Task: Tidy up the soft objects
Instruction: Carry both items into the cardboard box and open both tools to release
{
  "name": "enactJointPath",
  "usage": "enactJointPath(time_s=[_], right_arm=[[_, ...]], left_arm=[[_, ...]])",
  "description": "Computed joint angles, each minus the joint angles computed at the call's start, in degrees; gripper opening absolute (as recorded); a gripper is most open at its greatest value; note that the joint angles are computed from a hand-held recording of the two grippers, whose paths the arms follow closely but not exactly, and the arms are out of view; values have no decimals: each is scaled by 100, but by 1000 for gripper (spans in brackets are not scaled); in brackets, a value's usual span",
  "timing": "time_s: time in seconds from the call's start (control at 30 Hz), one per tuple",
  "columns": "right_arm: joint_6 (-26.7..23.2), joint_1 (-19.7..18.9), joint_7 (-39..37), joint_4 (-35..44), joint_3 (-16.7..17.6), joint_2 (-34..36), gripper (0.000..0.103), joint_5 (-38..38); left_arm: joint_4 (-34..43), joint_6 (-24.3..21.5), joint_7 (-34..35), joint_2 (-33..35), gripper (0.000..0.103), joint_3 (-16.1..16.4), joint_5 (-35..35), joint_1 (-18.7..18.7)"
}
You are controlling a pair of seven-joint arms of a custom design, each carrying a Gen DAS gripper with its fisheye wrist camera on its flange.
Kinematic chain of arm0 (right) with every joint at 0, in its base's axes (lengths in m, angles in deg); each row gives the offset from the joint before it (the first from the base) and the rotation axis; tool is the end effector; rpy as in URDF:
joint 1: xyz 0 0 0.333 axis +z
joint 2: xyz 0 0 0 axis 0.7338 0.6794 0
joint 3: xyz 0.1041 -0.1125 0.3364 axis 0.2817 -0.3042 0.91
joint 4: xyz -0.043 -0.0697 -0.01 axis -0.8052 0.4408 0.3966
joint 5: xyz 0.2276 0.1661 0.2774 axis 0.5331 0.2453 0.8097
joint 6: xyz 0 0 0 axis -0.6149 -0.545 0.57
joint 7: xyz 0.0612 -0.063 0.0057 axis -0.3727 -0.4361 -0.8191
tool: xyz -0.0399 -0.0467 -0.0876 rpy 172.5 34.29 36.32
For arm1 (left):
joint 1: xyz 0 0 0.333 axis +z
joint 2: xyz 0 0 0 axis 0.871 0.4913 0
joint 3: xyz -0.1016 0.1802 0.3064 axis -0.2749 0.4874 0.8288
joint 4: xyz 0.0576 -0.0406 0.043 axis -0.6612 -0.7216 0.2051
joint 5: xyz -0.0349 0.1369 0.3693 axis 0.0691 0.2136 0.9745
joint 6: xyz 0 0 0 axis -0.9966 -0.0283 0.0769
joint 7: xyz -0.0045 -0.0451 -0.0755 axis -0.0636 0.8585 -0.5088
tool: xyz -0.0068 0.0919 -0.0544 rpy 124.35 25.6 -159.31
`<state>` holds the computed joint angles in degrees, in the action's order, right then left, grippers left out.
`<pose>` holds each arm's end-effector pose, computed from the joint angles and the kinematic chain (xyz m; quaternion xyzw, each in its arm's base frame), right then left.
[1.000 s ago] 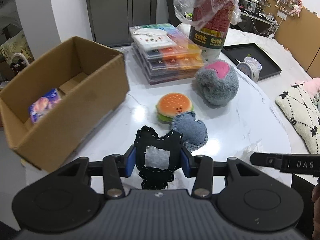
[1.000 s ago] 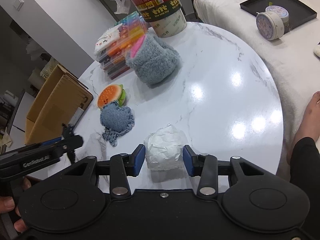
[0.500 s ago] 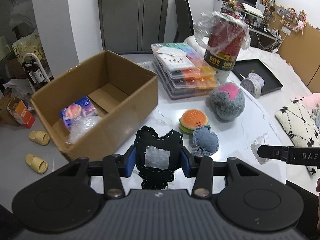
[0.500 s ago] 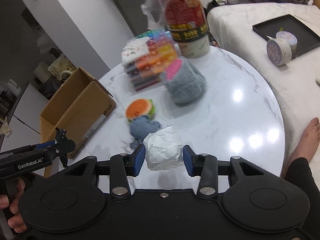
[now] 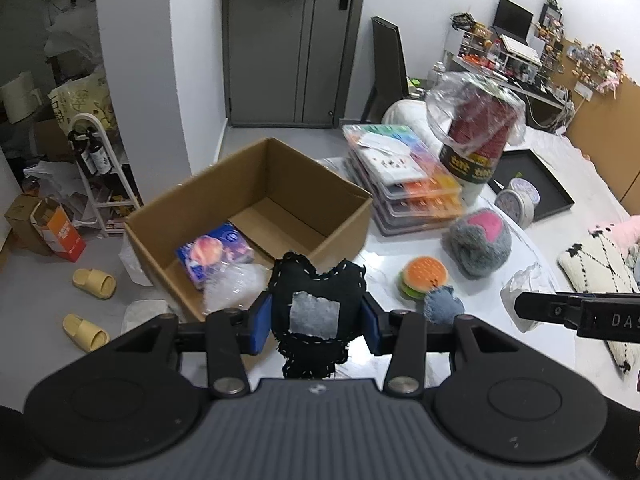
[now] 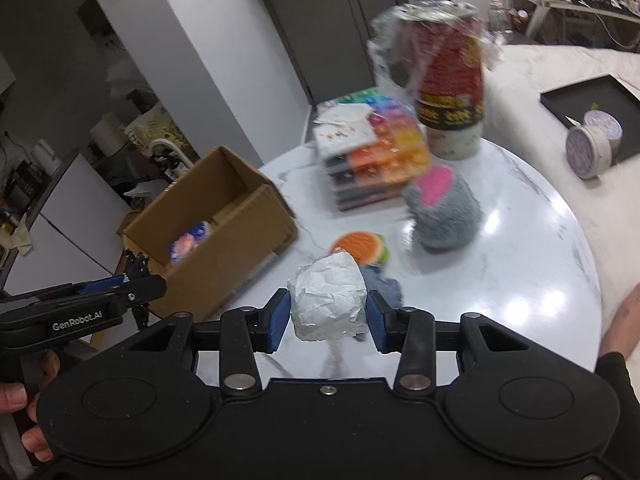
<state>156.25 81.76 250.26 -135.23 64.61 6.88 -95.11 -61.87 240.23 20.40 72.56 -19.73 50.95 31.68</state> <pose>0.6354 0.3762 0.3800 -0.5731 0.7348 -0.1434 0.3333 0.6972 -0.3705 0.3809 -0.5521 0.7543 -0.3108 0.1722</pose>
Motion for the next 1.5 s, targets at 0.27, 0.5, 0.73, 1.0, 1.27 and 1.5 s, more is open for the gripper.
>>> enactJointPath(time_s=[0.27,0.5,0.73,1.0,1.27,1.5], right_arm=[[-404,-45,-416,764,263,353,41,150],[-580,-112,-794,1184,444,567,41,418],[-679,-125,-1027,1468,490,721,41,629],[-802,-92,-1081,1669,403,828,41,715],[-847,-205,-1190,1810,456,931,41,845],[-863,-260,-1328,1999,499,1053,41,961]], left_arm=[[-19,49,53,-60,45,-3,-56,167],[82,23,103,-21,45,-24,-139,325],[457,-164,171,191,45,-122,-214,470],[1260,-519,294,642,45,-267,-261,552],[2118,-1049,422,1121,45,-477,-363,667],[3132,-1744,459,1683,45,-681,-543,781]])
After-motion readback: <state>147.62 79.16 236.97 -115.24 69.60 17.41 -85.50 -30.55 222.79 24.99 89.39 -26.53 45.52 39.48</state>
